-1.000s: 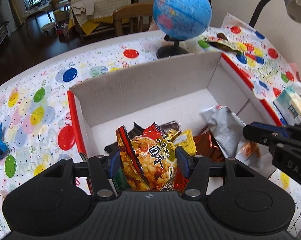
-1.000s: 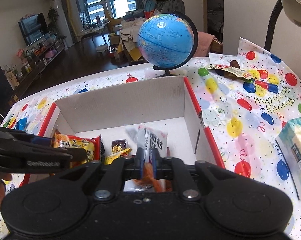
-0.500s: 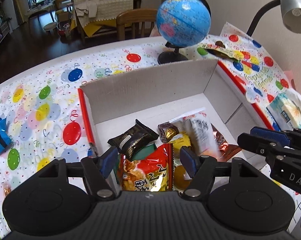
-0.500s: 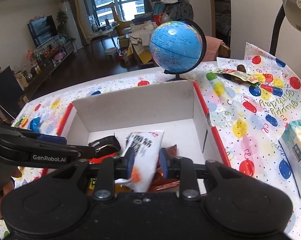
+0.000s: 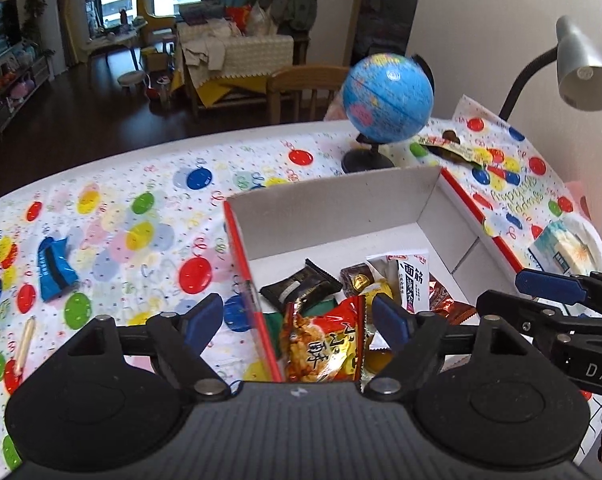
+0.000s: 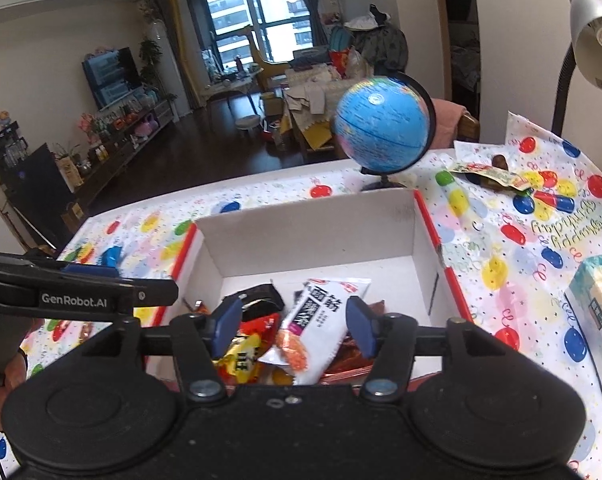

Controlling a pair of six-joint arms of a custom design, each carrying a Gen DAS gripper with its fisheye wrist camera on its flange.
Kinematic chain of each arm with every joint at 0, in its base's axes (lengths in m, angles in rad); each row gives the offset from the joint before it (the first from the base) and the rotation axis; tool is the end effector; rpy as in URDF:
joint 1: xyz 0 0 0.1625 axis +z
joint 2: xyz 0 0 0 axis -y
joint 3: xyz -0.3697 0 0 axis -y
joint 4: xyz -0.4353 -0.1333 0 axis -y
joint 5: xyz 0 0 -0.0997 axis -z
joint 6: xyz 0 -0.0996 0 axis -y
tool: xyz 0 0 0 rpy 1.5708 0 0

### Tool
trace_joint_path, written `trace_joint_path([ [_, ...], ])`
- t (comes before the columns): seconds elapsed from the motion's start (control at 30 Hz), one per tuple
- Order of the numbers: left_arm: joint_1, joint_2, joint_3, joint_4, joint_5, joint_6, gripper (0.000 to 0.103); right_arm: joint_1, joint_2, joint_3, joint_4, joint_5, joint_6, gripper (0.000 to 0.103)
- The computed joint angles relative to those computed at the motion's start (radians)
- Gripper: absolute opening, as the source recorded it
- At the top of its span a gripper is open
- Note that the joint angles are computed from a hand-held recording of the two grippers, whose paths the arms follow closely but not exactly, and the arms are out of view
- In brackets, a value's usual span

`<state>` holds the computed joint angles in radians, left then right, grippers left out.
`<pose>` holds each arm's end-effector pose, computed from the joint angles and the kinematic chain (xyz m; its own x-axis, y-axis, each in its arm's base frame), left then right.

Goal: Organize snacks
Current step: 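Withdraw both tools from the box toward the wooden stick and purple candy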

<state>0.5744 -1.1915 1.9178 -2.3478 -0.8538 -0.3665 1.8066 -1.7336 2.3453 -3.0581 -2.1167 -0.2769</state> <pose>-0.3669 -0.4742 0.1469 -0.7089 0.3794 -0.5945 0.6260 0.7269 -0.2825 0.1788 -0.3948 0.2994 -0.8480 0.0106 0.5298 -0.3966 0.6505 -0.6478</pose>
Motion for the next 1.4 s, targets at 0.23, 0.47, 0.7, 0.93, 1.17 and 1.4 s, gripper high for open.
trace_joint_path([
  [0.23, -0.027, -0.088, 0.06, -0.004, 0.037, -0.025, 0.084, 0.03, 0.008, 0.002, -0.005, 0.01, 0.003, 0.068],
  [0.47, -0.034, -0.187, 0.121, -0.003, 0.049, -0.021, 0.085, 0.092, 0.069, -0.012, -0.059, -0.021, -0.02, 0.084],
  [0.7, -0.016, -0.298, 0.183, -0.001, 0.063, 0.0, 0.103, 0.151, 0.171, -0.041, -0.101, -0.045, -0.001, 0.096],
  [0.93, 0.029, -0.408, 0.218, 0.041, 0.08, 0.034, 0.103, 0.217, 0.312, -0.092, -0.149, -0.094, 0.045, 0.101],
  [1.17, 0.109, -0.502, 0.232, 0.078, 0.092, 0.097, 0.103, 0.281, 0.474, -0.17, -0.169, -0.134, 0.091, 0.102],
  [1.4, 0.215, -0.552, 0.215, 0.103, 0.094, 0.151, 0.103, 0.324, 0.617, -0.249, -0.148, -0.169, 0.136, 0.102],
])
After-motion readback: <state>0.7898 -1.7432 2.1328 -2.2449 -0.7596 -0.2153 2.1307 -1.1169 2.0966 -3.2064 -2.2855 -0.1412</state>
